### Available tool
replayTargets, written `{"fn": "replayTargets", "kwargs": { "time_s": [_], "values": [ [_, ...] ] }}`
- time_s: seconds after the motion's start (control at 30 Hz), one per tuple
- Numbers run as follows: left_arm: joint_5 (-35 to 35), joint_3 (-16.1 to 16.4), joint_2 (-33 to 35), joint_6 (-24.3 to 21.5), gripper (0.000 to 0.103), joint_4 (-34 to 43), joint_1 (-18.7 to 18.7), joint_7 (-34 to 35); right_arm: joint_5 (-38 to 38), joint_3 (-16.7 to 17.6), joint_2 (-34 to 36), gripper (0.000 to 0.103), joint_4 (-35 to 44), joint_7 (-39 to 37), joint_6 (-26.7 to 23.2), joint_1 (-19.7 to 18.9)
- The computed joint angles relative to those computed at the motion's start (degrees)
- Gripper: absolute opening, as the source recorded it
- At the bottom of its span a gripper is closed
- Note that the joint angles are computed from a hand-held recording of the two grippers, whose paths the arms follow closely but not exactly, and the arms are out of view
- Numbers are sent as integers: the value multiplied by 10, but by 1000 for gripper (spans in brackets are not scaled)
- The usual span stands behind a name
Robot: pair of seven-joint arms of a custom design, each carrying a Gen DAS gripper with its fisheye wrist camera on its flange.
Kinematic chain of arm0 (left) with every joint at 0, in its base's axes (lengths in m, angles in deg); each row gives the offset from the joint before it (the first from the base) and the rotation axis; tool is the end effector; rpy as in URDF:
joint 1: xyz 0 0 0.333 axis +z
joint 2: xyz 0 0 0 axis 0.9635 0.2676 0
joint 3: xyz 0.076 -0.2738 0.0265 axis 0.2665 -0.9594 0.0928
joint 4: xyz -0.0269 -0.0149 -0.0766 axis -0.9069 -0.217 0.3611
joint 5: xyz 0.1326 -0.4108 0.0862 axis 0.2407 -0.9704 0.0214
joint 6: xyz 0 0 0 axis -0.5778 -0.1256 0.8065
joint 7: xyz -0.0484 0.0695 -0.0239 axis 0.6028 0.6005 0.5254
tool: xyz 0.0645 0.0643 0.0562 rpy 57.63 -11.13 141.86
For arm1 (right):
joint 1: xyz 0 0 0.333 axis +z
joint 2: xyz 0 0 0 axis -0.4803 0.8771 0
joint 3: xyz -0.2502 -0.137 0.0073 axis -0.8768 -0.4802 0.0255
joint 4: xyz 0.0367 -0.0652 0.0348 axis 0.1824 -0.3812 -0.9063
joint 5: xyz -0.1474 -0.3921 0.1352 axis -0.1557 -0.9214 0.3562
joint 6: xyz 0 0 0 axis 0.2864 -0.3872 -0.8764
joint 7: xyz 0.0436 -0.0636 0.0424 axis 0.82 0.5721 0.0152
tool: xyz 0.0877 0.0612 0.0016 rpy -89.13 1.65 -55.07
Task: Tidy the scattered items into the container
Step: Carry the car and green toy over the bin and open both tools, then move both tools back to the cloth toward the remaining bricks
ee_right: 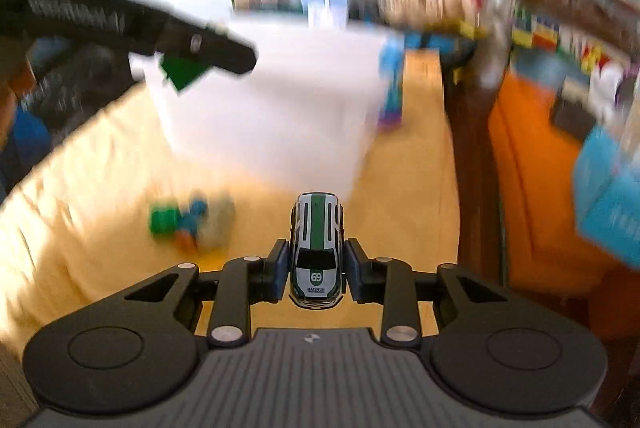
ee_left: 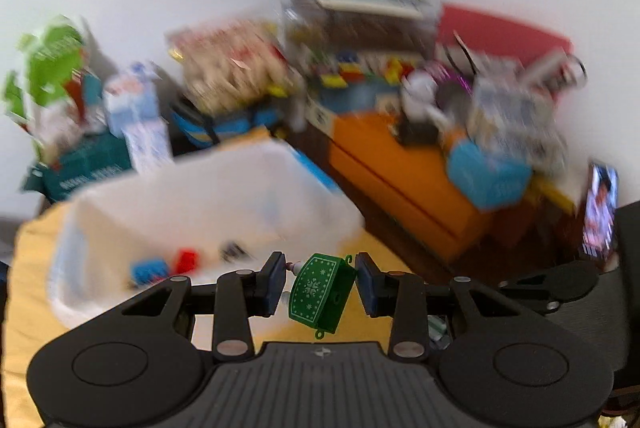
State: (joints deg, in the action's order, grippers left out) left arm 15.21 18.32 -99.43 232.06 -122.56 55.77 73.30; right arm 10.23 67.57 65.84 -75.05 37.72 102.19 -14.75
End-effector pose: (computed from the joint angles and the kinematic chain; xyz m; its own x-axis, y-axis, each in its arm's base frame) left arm 0.5413 -0.1969 0.5514 -0.3988 -0.9155 0.0526 -0.5351 0.1857 -0.8241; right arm 0.5211 0.1486 0.5720 0.4522 -0.8918 0.0165 -0.6069 -0.3212 -0.7270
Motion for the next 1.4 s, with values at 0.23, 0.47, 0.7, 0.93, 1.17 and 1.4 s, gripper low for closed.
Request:
{"fn": "replayTargets", "kwargs": {
  "time_s": [0.23, 0.47, 0.7, 0.93, 1.17, 1.4],
  "values": [
    [182, -53, 48, -2, 42, 72, 108, -171, 94, -24, 81, 33, 108, -90, 108, 48],
    [305, -55, 124, -18, 42, 141, 145, -289, 89, 3, 215, 33, 243, -44, 124, 34],
    [323, -51, 176, -80, 50, 182, 149, -306, -29, 5, 289, 36, 314, 78, 77, 28],
    [418, -45, 153, -50, 62, 156, 149, -372, -2, 18, 288, 50, 311, 51, 67, 20],
    [364, -40, 60, 1, 74, 73, 149, -359, 128, 25, 219, 50, 250, -67, 96, 16],
    [293, -33, -31, -34, 74, -25, 124, -292, 143, 7, 111, 52, 139, -77, 61, 27]
  ]
}}
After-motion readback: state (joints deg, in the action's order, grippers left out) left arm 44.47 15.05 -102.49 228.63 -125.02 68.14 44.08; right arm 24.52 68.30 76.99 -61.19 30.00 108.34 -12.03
